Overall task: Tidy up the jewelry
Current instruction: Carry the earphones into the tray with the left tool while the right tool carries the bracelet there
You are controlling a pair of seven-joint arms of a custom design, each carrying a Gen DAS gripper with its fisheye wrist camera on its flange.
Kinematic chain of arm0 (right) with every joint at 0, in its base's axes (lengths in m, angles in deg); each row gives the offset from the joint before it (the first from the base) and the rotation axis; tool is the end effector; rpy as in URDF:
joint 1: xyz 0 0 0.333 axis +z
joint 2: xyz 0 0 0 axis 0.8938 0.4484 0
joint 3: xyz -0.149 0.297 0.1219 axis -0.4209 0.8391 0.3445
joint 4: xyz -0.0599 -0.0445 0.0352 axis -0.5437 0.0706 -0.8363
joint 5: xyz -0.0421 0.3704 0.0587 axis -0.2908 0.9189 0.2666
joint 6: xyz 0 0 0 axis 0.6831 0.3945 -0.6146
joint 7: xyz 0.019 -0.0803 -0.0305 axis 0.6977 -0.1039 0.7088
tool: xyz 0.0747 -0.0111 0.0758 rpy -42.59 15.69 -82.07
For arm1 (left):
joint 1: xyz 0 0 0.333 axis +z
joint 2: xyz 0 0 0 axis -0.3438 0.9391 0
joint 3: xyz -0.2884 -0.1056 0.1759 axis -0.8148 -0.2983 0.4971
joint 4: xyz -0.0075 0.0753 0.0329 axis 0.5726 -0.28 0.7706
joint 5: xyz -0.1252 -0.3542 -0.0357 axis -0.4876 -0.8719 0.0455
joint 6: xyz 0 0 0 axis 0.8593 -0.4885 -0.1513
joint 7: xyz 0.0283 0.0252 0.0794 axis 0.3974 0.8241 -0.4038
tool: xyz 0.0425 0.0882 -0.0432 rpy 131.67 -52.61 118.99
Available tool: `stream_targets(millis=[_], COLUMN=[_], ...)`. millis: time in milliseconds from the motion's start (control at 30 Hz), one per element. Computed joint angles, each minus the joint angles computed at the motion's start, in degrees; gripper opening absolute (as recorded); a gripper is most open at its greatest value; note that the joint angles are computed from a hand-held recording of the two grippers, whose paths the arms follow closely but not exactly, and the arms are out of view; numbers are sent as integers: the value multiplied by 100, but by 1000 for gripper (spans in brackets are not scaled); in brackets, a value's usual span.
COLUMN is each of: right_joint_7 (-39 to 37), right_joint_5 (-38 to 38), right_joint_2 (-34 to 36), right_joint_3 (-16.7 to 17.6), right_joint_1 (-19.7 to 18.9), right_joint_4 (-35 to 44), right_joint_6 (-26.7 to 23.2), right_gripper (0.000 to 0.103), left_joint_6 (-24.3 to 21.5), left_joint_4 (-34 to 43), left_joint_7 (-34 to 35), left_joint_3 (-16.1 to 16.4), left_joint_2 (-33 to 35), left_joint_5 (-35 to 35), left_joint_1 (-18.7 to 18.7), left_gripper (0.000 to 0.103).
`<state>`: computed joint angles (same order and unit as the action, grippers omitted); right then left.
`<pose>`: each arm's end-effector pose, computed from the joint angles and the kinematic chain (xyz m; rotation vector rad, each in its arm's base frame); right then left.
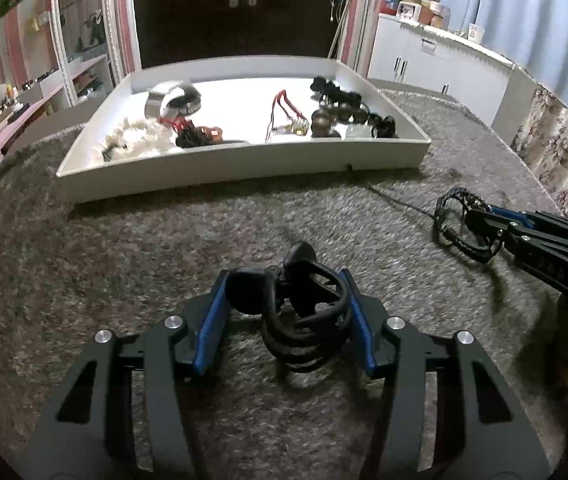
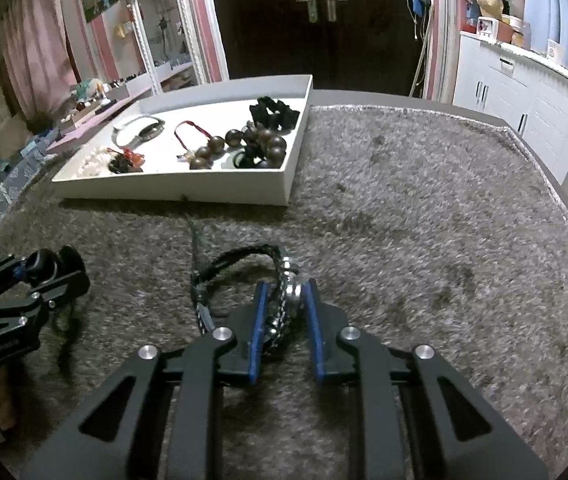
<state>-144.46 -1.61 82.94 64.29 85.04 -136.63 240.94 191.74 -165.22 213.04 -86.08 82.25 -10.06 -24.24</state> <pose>0.4917 0.2510 0.3329 -1.4150 2.1085 -0.6948 0.5716 -0.2073 0.3315 -1.1479 2.5209 -1.0209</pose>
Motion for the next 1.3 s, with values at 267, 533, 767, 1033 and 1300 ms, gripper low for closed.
stream_targets(millis=[267, 533, 767, 1033, 1300], right_joint_7=[111, -350, -751, -880, -1810], right_joint_5=[-258, -306, -433, -439, 678], right_joint_2=[-401, -433, -139, 478, 1438], right_joint_3=[131, 156, -4, -285, -629], right_joint_1=[69, -23, -137, -268, -351], right_joint_4=[-7, 445, 1288, 2417, 3476], right_joint_6=[-357, -554, -448, 110, 645], right_gripper=[19, 19, 18, 18, 18], left_joint_6=[-276, -209, -171, -525, -973], left_joint_4=[135, 825, 1786, 3232, 4937], left_joint_7=[574, 647, -373, -2190, -3879], left_joint_3=[160, 419, 423, 790, 1313], left_joint_2=[-364, -247, 262, 1144, 2334], left_joint_5=[-636, -777, 281, 1972, 3441], left_joint_1=[46, -49, -46, -294, -701], left_gripper=[53, 53, 53, 53, 53])
